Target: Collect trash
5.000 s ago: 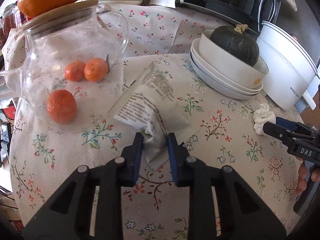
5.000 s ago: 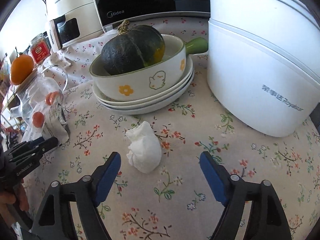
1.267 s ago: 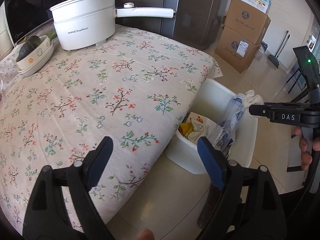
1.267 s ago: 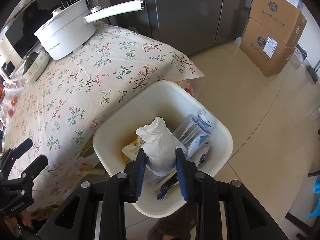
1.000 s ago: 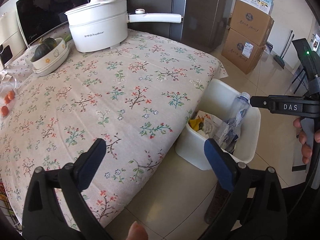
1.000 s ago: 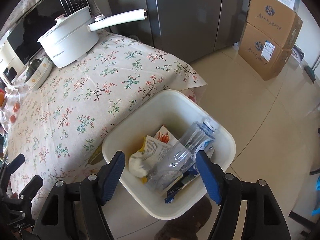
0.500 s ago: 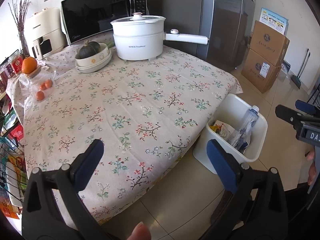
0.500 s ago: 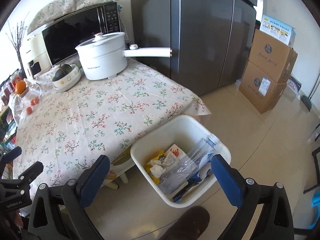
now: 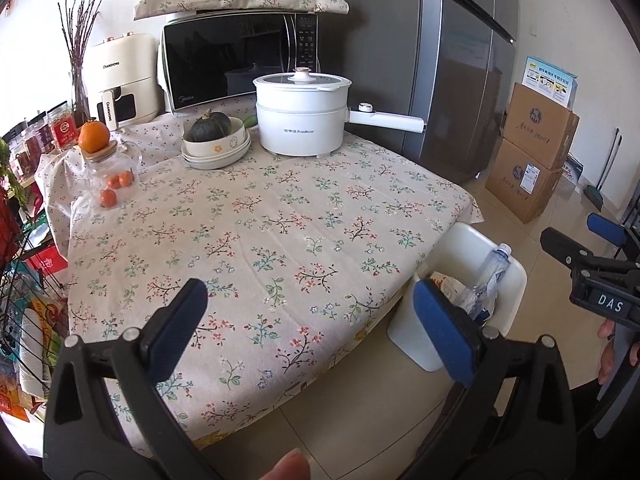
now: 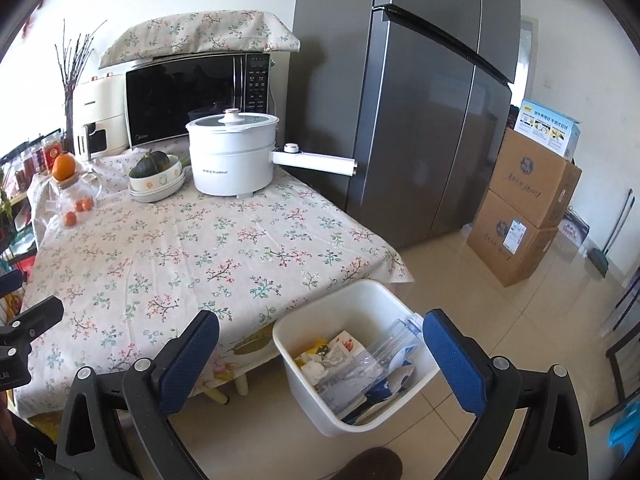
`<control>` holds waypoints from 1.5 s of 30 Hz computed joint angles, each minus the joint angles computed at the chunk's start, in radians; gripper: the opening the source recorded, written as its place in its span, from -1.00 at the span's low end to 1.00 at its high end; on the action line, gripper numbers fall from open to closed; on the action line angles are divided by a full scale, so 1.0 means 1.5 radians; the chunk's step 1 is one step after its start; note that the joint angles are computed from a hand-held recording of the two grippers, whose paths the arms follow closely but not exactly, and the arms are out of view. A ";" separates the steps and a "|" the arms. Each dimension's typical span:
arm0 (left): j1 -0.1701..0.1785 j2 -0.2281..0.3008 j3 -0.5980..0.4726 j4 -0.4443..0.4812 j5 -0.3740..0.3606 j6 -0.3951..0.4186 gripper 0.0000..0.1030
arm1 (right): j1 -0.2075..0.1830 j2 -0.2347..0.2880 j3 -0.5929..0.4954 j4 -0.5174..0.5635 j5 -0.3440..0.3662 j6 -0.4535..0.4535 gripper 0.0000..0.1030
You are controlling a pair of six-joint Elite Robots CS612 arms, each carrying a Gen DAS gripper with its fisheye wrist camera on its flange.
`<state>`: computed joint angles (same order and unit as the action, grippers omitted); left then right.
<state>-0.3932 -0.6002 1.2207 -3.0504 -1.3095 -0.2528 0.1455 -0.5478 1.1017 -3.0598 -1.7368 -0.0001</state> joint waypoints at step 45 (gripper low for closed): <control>-0.001 0.003 -0.005 0.019 -0.014 -0.003 0.98 | 0.000 -0.001 0.004 -0.013 0.017 -0.004 1.00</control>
<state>-0.3943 -0.5962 1.2126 -3.0216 -1.3306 -0.2577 0.1456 -0.5487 1.1083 -3.0797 -1.7118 -0.0059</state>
